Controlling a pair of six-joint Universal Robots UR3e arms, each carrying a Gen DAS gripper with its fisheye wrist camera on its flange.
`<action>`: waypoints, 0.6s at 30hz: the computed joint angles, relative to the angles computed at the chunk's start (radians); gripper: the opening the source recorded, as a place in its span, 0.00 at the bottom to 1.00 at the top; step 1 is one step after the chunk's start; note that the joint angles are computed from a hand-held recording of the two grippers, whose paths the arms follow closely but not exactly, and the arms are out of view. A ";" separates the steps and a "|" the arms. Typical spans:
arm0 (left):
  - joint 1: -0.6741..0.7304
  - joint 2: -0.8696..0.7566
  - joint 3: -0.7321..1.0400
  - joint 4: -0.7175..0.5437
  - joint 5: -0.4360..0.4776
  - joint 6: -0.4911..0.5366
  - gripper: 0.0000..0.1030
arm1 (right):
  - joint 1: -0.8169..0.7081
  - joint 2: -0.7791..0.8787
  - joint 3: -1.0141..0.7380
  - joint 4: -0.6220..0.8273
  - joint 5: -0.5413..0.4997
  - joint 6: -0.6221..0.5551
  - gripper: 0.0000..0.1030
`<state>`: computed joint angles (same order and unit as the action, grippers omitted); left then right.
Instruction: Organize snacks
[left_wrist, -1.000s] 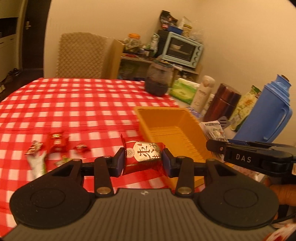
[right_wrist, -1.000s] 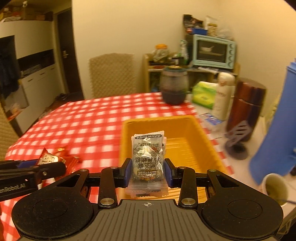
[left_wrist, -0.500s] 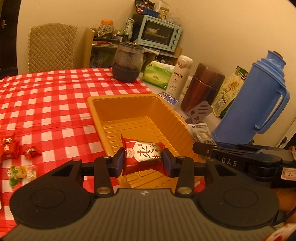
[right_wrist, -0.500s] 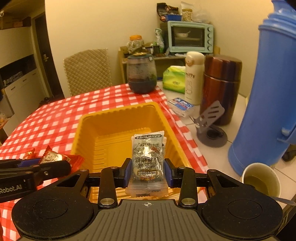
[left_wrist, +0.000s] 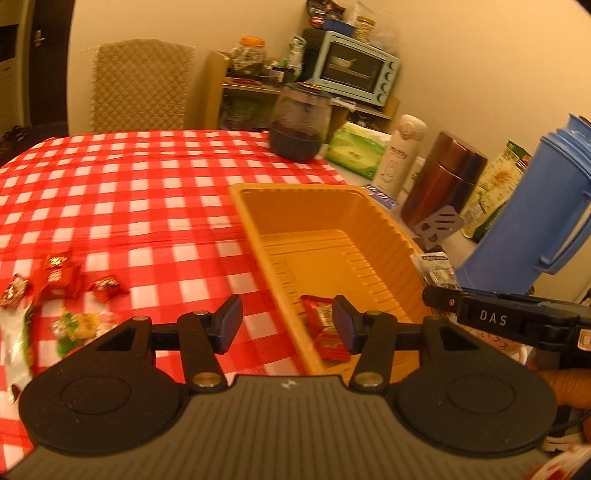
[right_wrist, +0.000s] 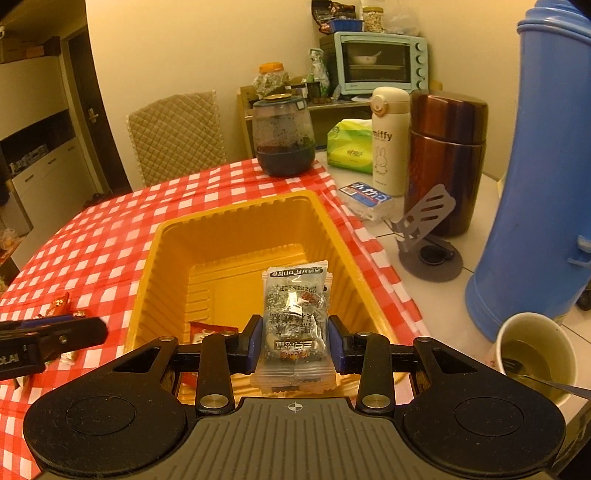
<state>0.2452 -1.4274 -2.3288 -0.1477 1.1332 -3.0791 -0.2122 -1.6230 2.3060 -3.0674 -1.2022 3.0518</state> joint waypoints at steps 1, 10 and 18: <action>0.014 0.018 -0.011 -0.011 -0.007 0.006 0.49 | 0.004 0.009 -0.005 -0.006 0.003 0.005 0.36; 0.100 0.184 -0.097 -0.104 -0.027 0.065 0.55 | -0.022 0.014 0.008 -0.034 0.065 0.069 0.61; 0.242 0.490 -0.156 -0.404 -0.085 0.149 0.56 | -0.005 -0.217 0.045 0.185 0.044 0.058 0.61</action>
